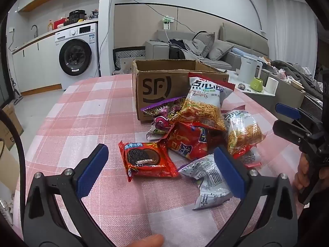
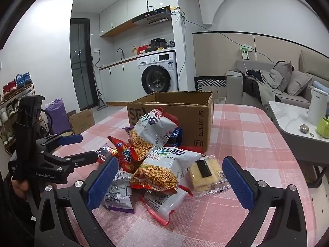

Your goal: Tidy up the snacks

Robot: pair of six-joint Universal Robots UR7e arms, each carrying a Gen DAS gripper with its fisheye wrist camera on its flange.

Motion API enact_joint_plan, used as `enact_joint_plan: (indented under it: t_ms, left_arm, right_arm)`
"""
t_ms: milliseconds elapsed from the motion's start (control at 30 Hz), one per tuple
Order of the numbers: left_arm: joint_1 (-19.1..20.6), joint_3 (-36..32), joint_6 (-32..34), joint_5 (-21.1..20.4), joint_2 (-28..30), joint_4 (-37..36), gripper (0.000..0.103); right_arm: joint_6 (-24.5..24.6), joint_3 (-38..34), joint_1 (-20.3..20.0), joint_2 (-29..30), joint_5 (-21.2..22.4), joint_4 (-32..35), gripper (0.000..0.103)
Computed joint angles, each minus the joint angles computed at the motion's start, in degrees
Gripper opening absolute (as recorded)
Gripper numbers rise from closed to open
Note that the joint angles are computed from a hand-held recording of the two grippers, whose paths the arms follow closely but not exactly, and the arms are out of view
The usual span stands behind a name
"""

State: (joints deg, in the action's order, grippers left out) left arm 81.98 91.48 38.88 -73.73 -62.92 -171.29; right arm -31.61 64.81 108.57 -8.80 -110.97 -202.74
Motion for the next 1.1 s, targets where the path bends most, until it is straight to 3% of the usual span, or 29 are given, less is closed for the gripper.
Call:
enact_joint_plan:
  t_ms: [1100]
  left_arm:
    - [-0.01,-0.02,0.11,-0.01,-0.01,0.17,0.102]
  right_arm:
    - [-0.03,-0.46,-0.18,0.1,-0.52,0.75,0.103]
